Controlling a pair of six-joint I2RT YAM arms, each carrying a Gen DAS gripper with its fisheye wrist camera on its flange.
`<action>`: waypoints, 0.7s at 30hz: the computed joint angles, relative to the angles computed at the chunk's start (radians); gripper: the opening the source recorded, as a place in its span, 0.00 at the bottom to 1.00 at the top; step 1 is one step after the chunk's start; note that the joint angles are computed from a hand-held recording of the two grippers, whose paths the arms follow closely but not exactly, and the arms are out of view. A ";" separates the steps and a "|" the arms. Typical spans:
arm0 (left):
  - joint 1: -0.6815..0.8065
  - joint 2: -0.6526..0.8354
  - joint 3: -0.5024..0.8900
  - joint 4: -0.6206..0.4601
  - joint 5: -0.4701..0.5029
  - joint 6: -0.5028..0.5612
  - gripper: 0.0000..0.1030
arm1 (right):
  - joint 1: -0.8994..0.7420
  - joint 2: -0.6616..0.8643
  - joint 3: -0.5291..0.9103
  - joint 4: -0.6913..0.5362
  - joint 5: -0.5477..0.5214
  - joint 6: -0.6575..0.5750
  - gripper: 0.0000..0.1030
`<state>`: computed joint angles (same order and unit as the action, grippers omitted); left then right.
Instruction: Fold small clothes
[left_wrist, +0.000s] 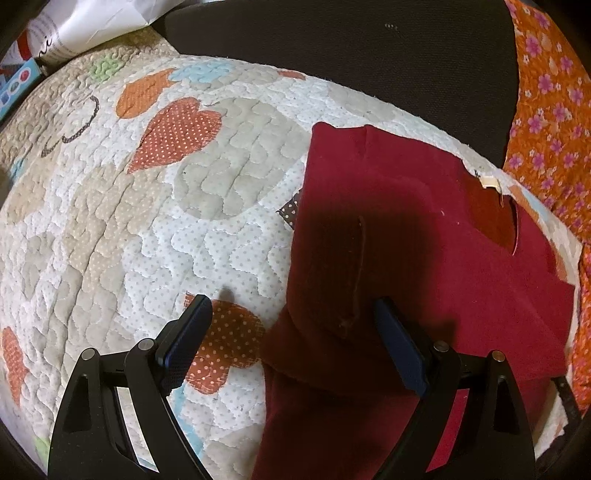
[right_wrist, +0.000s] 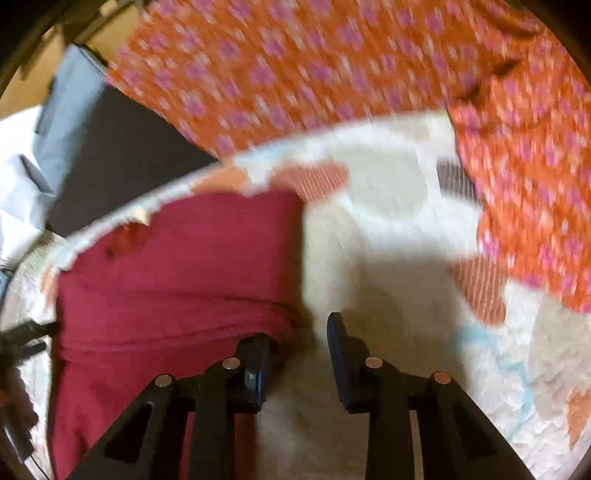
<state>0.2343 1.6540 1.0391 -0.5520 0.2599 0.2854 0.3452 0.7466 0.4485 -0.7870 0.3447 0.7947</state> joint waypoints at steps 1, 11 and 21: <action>0.003 0.001 0.006 -0.008 0.002 0.003 0.87 | 0.005 -0.021 0.006 -0.020 -0.009 0.001 0.27; 0.053 -0.030 0.039 -0.015 0.036 -0.030 0.87 | 0.257 -0.077 0.227 -0.240 0.152 0.155 0.27; -0.019 0.001 -0.003 0.025 -0.039 0.009 0.87 | 0.003 0.296 0.161 0.130 -0.077 -0.175 0.26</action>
